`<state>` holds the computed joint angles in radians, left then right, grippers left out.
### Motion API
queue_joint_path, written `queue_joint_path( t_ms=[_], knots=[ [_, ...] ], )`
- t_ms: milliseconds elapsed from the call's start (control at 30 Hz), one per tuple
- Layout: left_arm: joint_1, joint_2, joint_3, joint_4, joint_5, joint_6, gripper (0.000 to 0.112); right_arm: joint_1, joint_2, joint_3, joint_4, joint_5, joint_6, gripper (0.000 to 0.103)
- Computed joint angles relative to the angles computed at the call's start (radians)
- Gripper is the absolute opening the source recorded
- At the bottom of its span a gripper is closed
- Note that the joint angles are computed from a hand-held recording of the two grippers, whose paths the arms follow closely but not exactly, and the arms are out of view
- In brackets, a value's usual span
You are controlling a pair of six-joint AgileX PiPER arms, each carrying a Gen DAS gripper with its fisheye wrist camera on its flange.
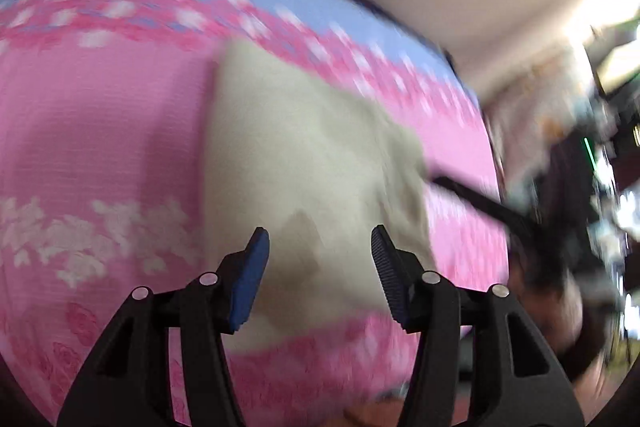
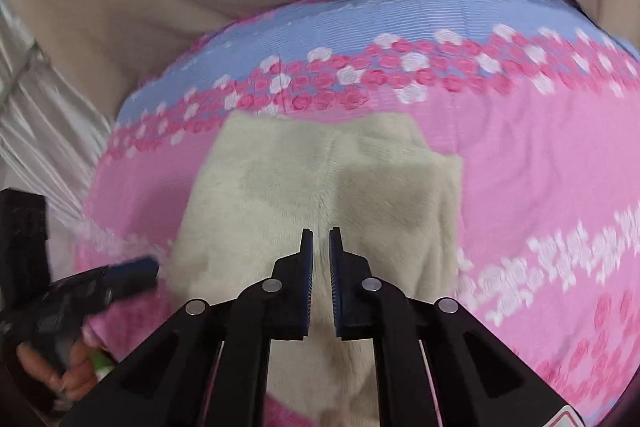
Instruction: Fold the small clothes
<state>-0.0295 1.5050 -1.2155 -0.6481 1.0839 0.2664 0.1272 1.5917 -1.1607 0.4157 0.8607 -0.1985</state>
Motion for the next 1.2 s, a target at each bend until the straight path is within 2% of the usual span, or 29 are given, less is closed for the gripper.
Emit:
queue_joint_path(
  t_ms=[67,100,133,167,200,267,367,467,533,567,600,633,733,767,833,900,933,967,1000,1067,1100,1200],
  knots=[
    [-0.046,0.016,0.028,0.08,0.009,-0.005,0.053,0.002,0.149,-0.022,0.004,-0.046,-0.029,0.001],
    [-0.06,0.023,0.059,0.11,-0.004,-0.003,0.053,-0.021,0.164,-0.022,0.066,-0.043,-0.044,0.0],
    [-0.06,0.023,0.09,0.128,-0.026,-0.006,0.053,-0.043,0.164,-0.046,0.093,0.0,-0.018,0.0],
    [-0.05,0.02,0.113,0.14,-0.038,-0.018,0.053,-0.047,0.144,-0.053,0.081,0.014,0.016,0.0],
    [-0.004,0.015,0.14,0.114,-0.029,-0.014,0.053,-0.036,0.085,-0.053,0.063,0.025,0.032,0.006],
    [0.09,-0.025,0.181,0.052,-0.014,0.008,0.054,-0.002,-0.02,-0.031,0.083,0.048,-0.024,0.011],
    [0.216,-0.084,0.215,0.081,-0.007,-0.033,0.059,0.08,-0.12,0.036,0.141,0.085,-0.084,0.012],
    [0.353,-0.101,0.227,0.079,0.009,-0.04,0.061,0.275,-0.132,0.114,0.037,0.031,0.011,0.012],
    [0.383,-0.083,0.199,0.08,0.005,-0.059,0.062,0.417,-0.028,0.155,-0.133,-0.035,0.145,0.01],
    [0.393,-0.084,0.19,0.086,0.005,-0.061,0.062,0.456,-0.002,0.167,-0.181,-0.049,0.196,0.006],
    [0.416,-0.09,0.181,0.095,0.019,-0.049,0.062,0.465,-0.016,0.144,-0.188,-0.024,0.218,0.007],
    [0.419,-0.094,0.161,0.117,0.027,-0.051,0.063,0.464,-0.033,0.12,-0.184,0.002,0.224,0.009],
    [0.372,-0.127,0.155,0.136,-0.014,-0.07,0.076,0.417,-0.107,0.035,-0.11,0.039,0.203,0.009],
    [0.361,-0.129,0.147,0.138,-0.016,-0.076,0.076,0.409,-0.111,0.01,-0.102,0.043,0.213,0.009],
    [0.355,-0.118,0.131,0.131,0.005,-0.075,0.076,0.392,-0.055,-0.03,-0.069,0.039,0.196,0.009],
    [0.346,-0.108,0.12,0.122,0.016,-0.07,0.076,0.408,0.061,-0.041,-0.054,0.021,0.173,0.008],
    [0.333,-0.113,0.118,0.119,0.017,-0.069,0.076,0.408,0.087,-0.015,-0.015,-0.023,0.12,0.003],
    [0.311,-0.116,0.11,0.124,0.015,-0.066,0.076,0.395,0.092,-0.016,0.035,-0.031,0.092,0.001],
    [0.29,-0.117,0.102,0.139,0.012,-0.07,0.076,0.369,0.098,-0.039,0.073,0.001,0.104,0.001],
    [0.27,-0.125,0.084,0.168,0.017,-0.074,0.076,0.348,0.053,-0.077,0.064,0.044,0.184,0.002],
    [0.255,-0.128,0.078,0.176,0.011,-0.071,0.076,0.346,0.024,-0.074,0.052,0.039,0.184,0.008],
    [0.216,-0.118,0.06,0.214,-0.002,-0.099,0.078,0.379,-0.048,-0.058,-0.086,0.042,0.241,0.009]
  ],
)
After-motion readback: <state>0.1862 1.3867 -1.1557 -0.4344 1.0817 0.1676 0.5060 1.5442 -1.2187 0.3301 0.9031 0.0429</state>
